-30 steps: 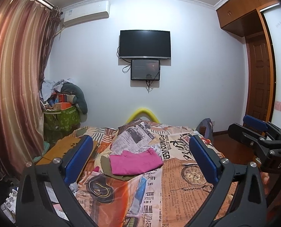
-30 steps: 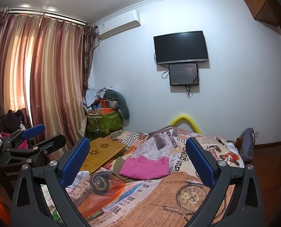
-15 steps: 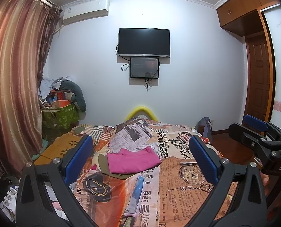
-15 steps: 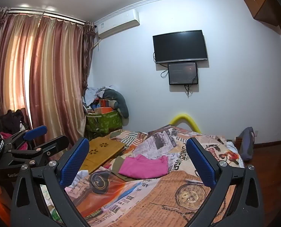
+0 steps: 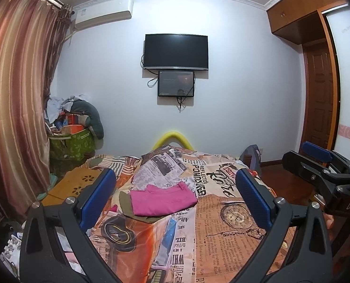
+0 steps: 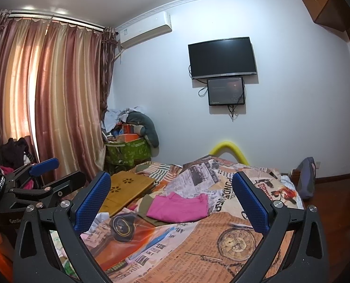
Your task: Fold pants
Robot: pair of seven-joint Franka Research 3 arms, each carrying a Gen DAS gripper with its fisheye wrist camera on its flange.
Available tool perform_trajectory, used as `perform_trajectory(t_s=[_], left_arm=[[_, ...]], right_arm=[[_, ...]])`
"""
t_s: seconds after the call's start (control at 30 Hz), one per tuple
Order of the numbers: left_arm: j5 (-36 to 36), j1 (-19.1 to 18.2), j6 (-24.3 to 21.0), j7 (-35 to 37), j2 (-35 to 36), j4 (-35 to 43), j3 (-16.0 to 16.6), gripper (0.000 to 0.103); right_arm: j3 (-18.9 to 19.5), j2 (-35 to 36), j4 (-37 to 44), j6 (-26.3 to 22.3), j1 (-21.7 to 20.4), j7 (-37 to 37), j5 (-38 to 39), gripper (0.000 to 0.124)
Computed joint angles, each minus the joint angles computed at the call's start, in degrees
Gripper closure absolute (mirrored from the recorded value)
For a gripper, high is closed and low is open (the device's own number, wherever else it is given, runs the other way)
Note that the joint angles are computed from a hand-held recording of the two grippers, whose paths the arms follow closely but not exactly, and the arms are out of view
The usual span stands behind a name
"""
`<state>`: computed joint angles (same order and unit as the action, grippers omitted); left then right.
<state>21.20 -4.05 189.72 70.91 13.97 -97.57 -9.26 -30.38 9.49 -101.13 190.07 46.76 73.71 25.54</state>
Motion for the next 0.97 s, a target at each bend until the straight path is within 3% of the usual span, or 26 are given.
perform_trajectory(t_s=[0.13,0.23,0.4,0.53,0.97], left_arm=[[0.30,1.28,0.27,0.47,0.12,-0.05,-1.58,0.001],[1.00,6.92,-0.09,1.27,0.39,-0.18,-7.79,0.001],[0.72,8.10,-0.25,1.42,0.50,-0.26,-9.07,0.001],[0.60,12.43,-0.74,2.12,1.12,-0.04,-14.05,0.001],[-0.52,14.56,-1.30,4.03,1.44,-0.05,-16.79,0.000]], right_arm=[[0.64,-0.16,-0.41,0.32,-0.56,0.34,-0.20,0.022],[-0.17,-0.04,-0.29,0.22,0.32,-0.31,0.62,0.022],[0.08,-0.15,-0.34,0.33,0.15,-0.79,1.34,0.022],[0.55,-0.16,-0.33,0.52,-0.26,-1.40,1.97,0.022],[0.82,-0.15,-0.37,0.08,-0.63,-0.68,1.29,0.022]])
